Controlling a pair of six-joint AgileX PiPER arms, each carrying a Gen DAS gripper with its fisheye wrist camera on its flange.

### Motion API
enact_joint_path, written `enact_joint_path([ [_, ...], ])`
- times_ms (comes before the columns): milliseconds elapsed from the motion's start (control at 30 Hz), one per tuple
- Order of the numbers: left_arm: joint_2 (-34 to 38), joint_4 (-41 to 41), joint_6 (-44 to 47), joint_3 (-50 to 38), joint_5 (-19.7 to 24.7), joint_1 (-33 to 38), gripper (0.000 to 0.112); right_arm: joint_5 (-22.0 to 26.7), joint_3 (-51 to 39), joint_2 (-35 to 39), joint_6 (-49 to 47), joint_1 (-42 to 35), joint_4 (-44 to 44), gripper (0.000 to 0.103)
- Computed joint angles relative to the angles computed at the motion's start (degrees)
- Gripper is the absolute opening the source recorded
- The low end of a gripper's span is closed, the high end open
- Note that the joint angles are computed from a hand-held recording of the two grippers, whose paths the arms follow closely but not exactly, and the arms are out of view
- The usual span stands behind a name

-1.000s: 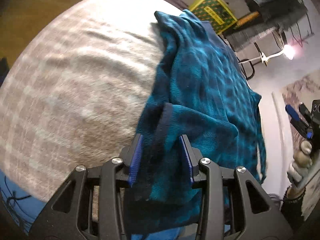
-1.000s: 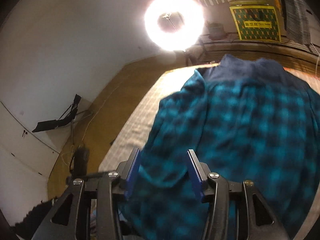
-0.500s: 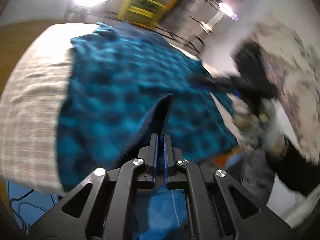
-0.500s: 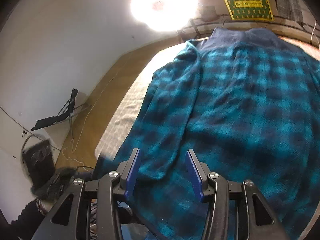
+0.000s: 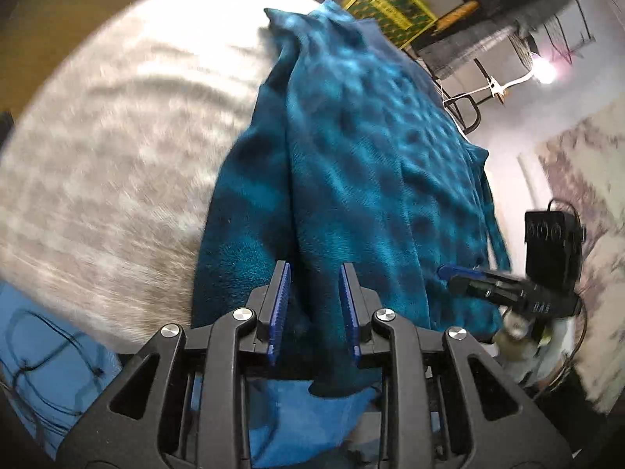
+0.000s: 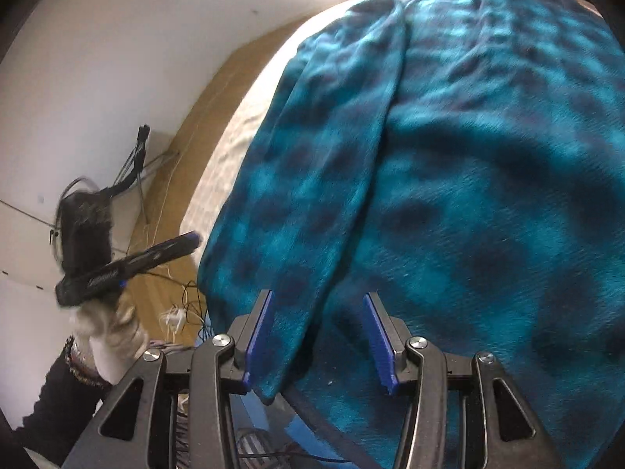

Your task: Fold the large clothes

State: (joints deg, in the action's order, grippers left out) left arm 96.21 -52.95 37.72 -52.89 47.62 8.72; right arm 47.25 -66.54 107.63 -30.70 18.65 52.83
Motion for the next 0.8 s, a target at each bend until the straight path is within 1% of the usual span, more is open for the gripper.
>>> enact_joint_path([
  [67, 1.53, -1.58, 1.62, 0.21, -0.85, -0.65, 0.024, -0.57, -0.7, 1.11, 1.2, 0.92, -1.07, 0.049],
  [133, 2.87, -1.17, 1.38, -0.74, -2.16, -2.39, 0.024, -0.39, -1.2, 2.27, 1.66, 1.27, -0.71, 0.049],
  [167, 3.26, -2.53, 2.5, -0.59, -2.26, -2.59, 0.014, 0.0, -1.44, 2.83, 1.6, 1.35, -0.21, 0.048],
  [200, 3.71, -4.05, 3.46, -0.74, -1.92, -2.81, 0.007, 0.57, -1.62, 3.44, 1.07, 1.38, 0.82, 0.037],
  [233, 3.38, -4.49, 3.61, -0.56, -2.05, -2.91, 0.006, 1.59, -2.2, 4.3, 0.51, 1.53, 1.68, 0.026],
  [267, 3.16, -5.38, 4.0, -0.53, -2.52, -3.19, 0.006, 2.55, -2.79, 5.06, -0.03, 1.8, 2.42, 0.021],
  [300, 2.55, -5.99, 4.36, -0.37, -2.48, -3.24, 0.005, 3.61, -2.92, 5.6, -1.43, 2.07, 4.02, 0.007],
  [333, 1.86, -6.07, 4.15, -0.58, -2.27, -3.31, 0.005, 4.39, -2.97, 5.7, -2.11, 2.23, 5.0, 0.002],
  [433, -1.65, -6.93, 5.07, -0.49, 0.12, -1.26, 0.004, 4.68, -2.16, 4.74, -4.59, 2.83, 8.35, 0.0],
  [500, -3.62, -5.76, 3.37, -1.24, 1.4, -0.07, 0.004, 5.16, -1.69, 3.82, -5.82, 2.48, 10.98, 0.0],
  [600, -6.04, -3.53, 1.17, -3.21, 3.53, 2.1, 0.004, 8.47, -0.99, 3.53, -8.67, 0.88, 19.02, 0.0],
  [633, -6.72, -1.83, 0.3, -3.94, 2.98, 2.15, 0.004, 8.49, -0.95, 3.36, -9.21, 1.03, 19.91, 0.0],
  [700, -6.59, 1.45, -1.66, -4.84, 1.11, 2.11, 0.004, 6.74, -1.56, 3.2, -8.99, 2.45, 18.94, 0.0],
  [800, -1.48, 2.94, -2.95, -5.19, 0.16, 3.01, 0.004, 5.74, -2.62, 6.07, -6.56, 4.15, 16.92, 0.0],
])
